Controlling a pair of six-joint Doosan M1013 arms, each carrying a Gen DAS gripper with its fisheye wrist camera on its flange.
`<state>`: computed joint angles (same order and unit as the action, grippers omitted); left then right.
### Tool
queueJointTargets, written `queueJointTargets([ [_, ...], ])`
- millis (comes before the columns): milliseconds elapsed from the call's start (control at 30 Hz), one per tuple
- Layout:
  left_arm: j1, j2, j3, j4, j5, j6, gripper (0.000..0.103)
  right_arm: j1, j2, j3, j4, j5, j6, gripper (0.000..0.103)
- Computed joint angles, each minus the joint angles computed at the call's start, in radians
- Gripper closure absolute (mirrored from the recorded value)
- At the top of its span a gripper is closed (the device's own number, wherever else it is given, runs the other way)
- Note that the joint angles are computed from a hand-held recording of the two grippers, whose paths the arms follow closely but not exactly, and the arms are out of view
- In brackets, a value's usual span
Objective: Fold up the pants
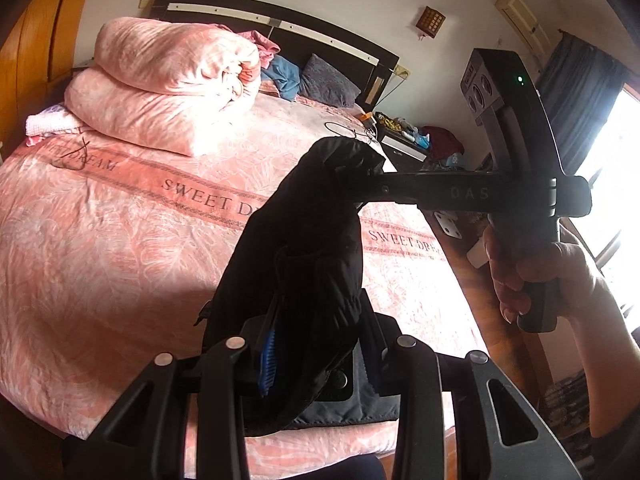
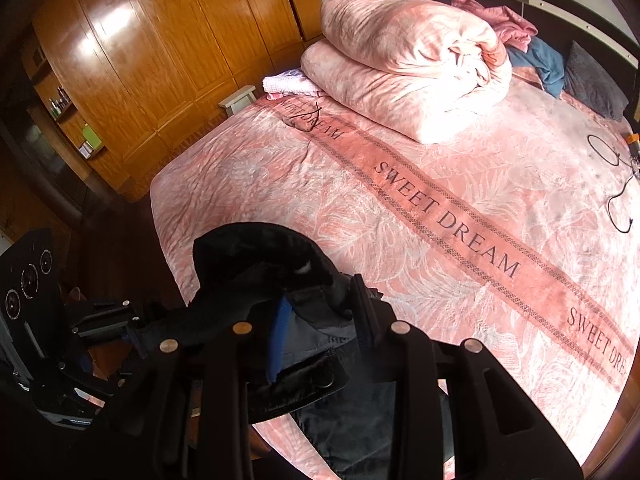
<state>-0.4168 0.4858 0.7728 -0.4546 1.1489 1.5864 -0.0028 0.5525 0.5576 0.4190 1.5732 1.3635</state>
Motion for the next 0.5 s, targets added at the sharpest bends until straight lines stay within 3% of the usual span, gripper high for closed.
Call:
queueJointTargets([
  [500, -0.079, 0.005, 0.015, 0.039, 0.037, 0.063, 0.069, -0.071, -0.134, 0.256, 0.026, -0.106, -0.014, 0.076],
])
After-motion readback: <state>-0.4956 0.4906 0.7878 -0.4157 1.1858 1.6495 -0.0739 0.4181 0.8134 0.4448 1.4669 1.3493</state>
